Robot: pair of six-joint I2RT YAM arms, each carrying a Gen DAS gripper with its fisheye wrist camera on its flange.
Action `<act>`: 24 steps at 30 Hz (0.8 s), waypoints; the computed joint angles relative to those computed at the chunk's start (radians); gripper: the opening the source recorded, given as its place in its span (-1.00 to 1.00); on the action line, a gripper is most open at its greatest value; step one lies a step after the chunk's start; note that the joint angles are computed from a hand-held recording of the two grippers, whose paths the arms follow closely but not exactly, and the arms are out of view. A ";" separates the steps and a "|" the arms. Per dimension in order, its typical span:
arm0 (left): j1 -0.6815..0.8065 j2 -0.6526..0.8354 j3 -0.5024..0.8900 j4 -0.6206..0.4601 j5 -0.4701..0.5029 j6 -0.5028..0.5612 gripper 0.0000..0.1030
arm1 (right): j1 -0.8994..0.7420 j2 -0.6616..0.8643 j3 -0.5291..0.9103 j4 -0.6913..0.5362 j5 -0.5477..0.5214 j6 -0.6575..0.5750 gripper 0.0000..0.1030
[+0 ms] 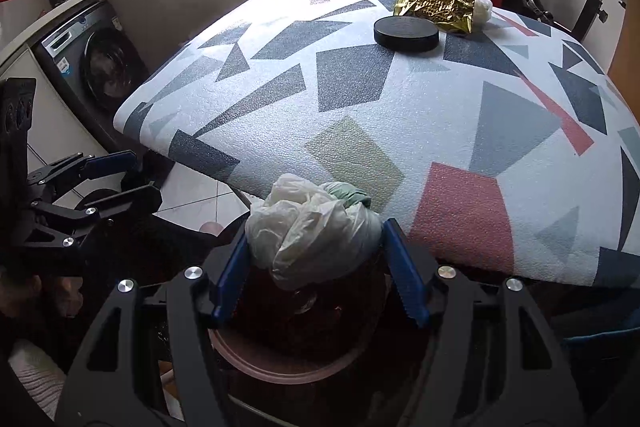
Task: Collect trash
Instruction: 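Drop the red can into the bin with the left gripper while the right gripper carries the bag down, then lower the white plastic bag into the brown bin and open the right gripper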
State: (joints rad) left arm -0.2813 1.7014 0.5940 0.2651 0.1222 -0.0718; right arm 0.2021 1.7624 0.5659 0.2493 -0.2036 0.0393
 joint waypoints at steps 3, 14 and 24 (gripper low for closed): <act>0.032 -0.030 -0.027 0.041 -0.009 -0.045 0.85 | 0.017 0.027 0.017 -0.019 0.003 -0.006 0.27; 0.018 0.018 -0.001 0.014 -0.055 -0.049 0.87 | 0.121 0.120 0.075 -0.096 0.070 -0.060 0.28; 0.034 0.037 0.011 0.004 -0.050 -0.059 0.87 | 0.131 0.158 0.108 -0.134 0.082 -0.064 0.30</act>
State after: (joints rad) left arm -0.2469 1.7387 0.6051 0.2689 0.0718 -0.1306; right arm 0.3330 1.9202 0.6741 0.1156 -0.1220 -0.0243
